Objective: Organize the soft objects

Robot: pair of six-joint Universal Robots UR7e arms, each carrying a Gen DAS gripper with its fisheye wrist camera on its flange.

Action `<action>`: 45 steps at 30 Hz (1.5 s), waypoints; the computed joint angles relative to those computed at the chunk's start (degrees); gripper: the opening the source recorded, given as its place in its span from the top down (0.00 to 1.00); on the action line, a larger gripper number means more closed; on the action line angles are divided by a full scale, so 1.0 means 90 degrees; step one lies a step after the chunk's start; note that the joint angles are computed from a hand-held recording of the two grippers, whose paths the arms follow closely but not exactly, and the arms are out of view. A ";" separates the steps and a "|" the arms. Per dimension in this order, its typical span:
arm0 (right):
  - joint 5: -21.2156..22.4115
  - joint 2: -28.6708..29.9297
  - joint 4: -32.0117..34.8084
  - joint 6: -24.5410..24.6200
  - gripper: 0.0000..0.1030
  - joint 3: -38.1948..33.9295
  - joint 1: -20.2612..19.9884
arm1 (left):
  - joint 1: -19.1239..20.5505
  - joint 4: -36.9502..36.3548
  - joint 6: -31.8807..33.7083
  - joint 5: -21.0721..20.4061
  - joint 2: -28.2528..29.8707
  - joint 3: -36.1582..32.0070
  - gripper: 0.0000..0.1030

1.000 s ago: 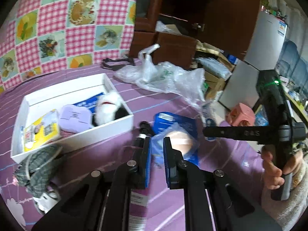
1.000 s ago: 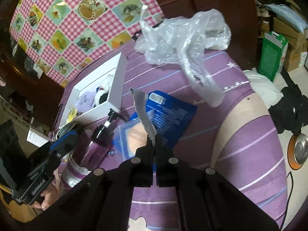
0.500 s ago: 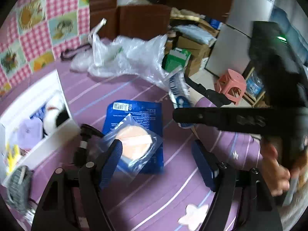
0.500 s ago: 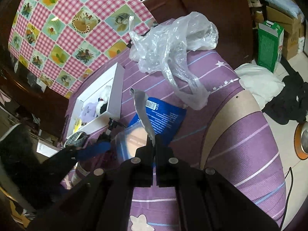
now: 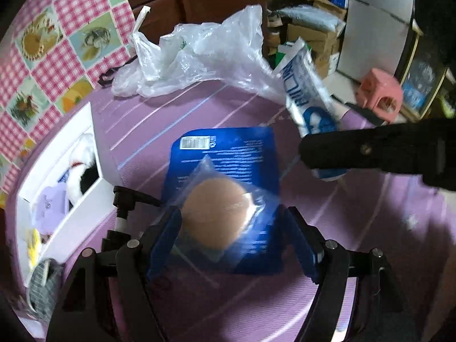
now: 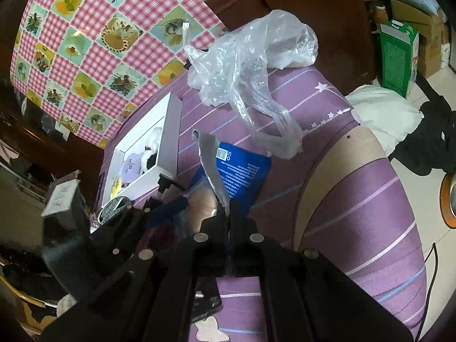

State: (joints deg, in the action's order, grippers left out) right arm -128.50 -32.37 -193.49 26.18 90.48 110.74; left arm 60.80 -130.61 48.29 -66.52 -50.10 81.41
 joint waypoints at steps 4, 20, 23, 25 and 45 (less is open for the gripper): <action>0.0014 0.0004 -0.0003 -0.0017 0.97 -0.0003 -0.0007 | 0.0166 0.0938 -0.0620 -0.0482 0.0167 -0.0642 0.37; 0.0020 0.0025 0.0144 0.0046 0.97 -0.0050 -0.0020 | 0.0611 0.2424 -0.1609 -0.1571 0.0712 -0.2241 0.82; 0.0027 0.0026 0.0148 0.0036 0.97 -0.0049 -0.0023 | 0.0646 0.2281 -0.1640 -0.1708 0.0637 -0.2222 0.94; 0.0019 0.0032 0.0157 0.0036 0.97 -0.0061 -0.0018 | 0.0581 0.1851 -0.1513 -0.1549 0.0467 -0.1841 0.95; 0.0058 0.0275 0.0270 -0.0412 0.97 -0.0444 0.0139 | 0.0414 0.0676 -0.0777 -0.1742 -0.0290 -0.0667 0.95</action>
State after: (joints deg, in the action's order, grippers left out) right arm -127.98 -29.90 -191.07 22.47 86.48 112.00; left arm 64.53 -124.53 41.30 -82.20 -52.71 75.41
